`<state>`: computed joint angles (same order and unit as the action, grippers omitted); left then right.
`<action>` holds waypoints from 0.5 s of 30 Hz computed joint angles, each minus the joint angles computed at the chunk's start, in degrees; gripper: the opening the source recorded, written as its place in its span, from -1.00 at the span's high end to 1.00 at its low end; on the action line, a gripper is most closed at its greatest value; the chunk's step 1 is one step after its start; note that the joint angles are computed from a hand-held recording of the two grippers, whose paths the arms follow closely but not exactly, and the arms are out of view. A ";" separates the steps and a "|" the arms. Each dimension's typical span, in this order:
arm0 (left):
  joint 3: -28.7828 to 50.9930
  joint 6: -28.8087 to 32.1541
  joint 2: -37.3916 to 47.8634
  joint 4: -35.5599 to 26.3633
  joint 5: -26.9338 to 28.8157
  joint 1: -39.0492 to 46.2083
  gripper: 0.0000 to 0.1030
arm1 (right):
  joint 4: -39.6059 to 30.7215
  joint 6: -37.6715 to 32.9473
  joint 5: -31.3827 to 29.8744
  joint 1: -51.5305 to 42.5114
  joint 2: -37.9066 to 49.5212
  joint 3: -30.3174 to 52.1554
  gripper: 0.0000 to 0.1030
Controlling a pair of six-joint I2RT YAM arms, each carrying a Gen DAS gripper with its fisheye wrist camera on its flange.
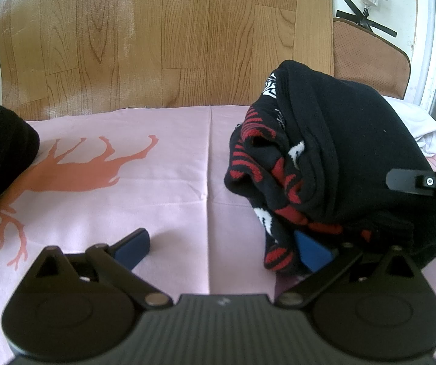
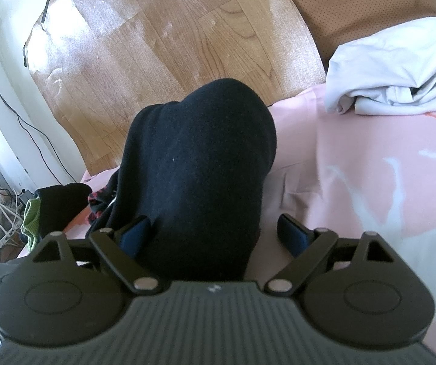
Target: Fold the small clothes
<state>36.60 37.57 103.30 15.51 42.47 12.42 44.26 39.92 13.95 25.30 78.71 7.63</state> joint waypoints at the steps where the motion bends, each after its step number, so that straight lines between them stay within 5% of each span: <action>1: -0.03 -0.02 -0.02 0.01 -0.01 -0.02 -1.00 | 0.04 -0.01 0.00 -0.01 0.03 -0.01 -0.79; 15: 0.04 0.04 0.02 -0.05 0.02 0.02 -1.00 | 0.71 -0.20 -0.29 -0.31 0.46 -0.17 -0.79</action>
